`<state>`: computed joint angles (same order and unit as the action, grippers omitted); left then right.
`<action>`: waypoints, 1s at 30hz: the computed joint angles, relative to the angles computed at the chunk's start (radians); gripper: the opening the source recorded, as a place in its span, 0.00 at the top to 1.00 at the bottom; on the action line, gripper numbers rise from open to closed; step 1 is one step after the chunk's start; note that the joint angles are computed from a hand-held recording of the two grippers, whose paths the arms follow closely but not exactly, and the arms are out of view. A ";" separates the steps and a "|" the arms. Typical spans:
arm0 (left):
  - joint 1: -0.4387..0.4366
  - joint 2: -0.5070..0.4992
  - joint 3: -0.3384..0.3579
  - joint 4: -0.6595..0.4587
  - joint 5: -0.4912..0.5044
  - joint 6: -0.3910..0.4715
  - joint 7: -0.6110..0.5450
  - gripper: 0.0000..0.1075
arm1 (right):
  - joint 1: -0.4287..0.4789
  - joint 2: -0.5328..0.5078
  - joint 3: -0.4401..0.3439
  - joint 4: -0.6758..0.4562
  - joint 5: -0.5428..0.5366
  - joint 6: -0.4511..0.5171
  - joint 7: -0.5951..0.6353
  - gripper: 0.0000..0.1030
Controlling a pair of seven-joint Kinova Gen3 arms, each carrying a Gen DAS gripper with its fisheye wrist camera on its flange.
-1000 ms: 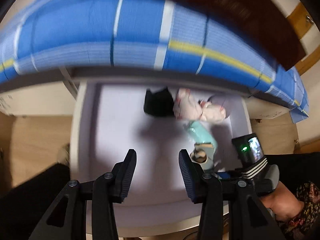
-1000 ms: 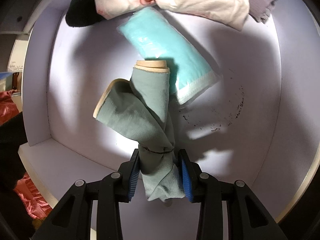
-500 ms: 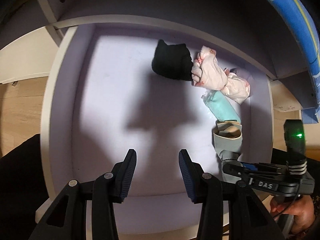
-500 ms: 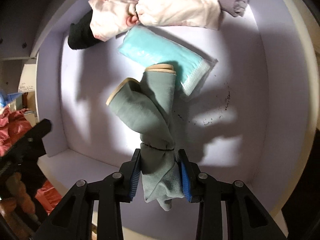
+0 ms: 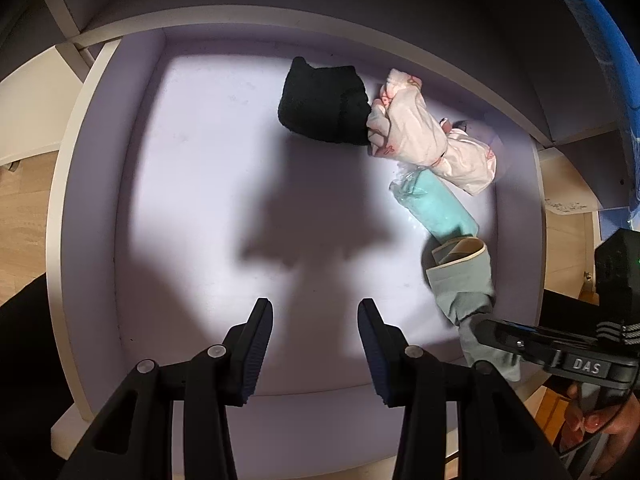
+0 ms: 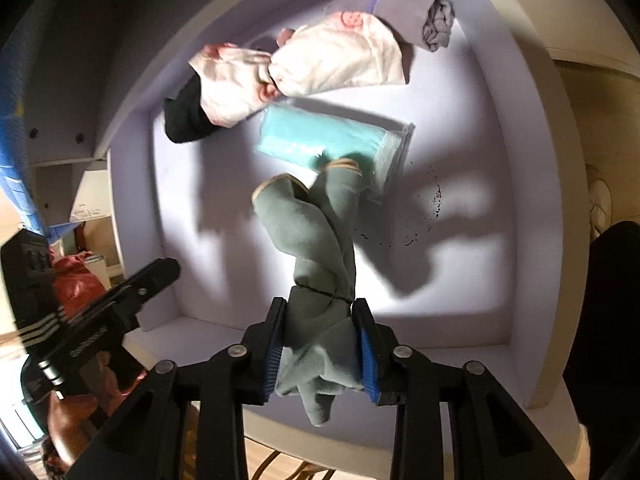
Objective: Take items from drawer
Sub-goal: 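Lift the sage green garment with the right tool and release it into the gold tray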
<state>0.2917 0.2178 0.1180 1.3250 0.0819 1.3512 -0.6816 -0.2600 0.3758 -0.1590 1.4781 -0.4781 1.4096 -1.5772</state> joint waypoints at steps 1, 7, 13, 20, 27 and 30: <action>-0.001 0.001 0.000 0.002 0.002 -0.002 0.002 0.59 | 0.004 -0.010 0.000 0.015 0.000 -0.005 0.007 0.68; -0.007 0.003 0.000 0.005 0.017 -0.012 0.003 0.59 | 0.063 -0.047 0.014 0.057 -0.075 0.004 0.025 0.69; -0.011 0.005 0.001 0.009 0.032 -0.021 -0.001 0.59 | 0.125 -0.104 0.025 0.085 -0.190 0.029 0.053 0.69; -0.012 0.012 0.005 0.008 0.045 -0.031 -0.019 0.59 | 0.174 -0.184 0.058 0.103 -0.278 0.078 0.071 0.69; -0.016 0.018 0.005 0.017 0.063 -0.046 -0.040 0.59 | 0.202 -0.246 0.094 0.039 -0.337 0.113 0.047 0.69; -0.018 0.017 0.005 0.021 0.069 -0.049 -0.047 0.59 | 0.226 -0.264 0.112 -0.003 -0.371 0.133 0.044 0.69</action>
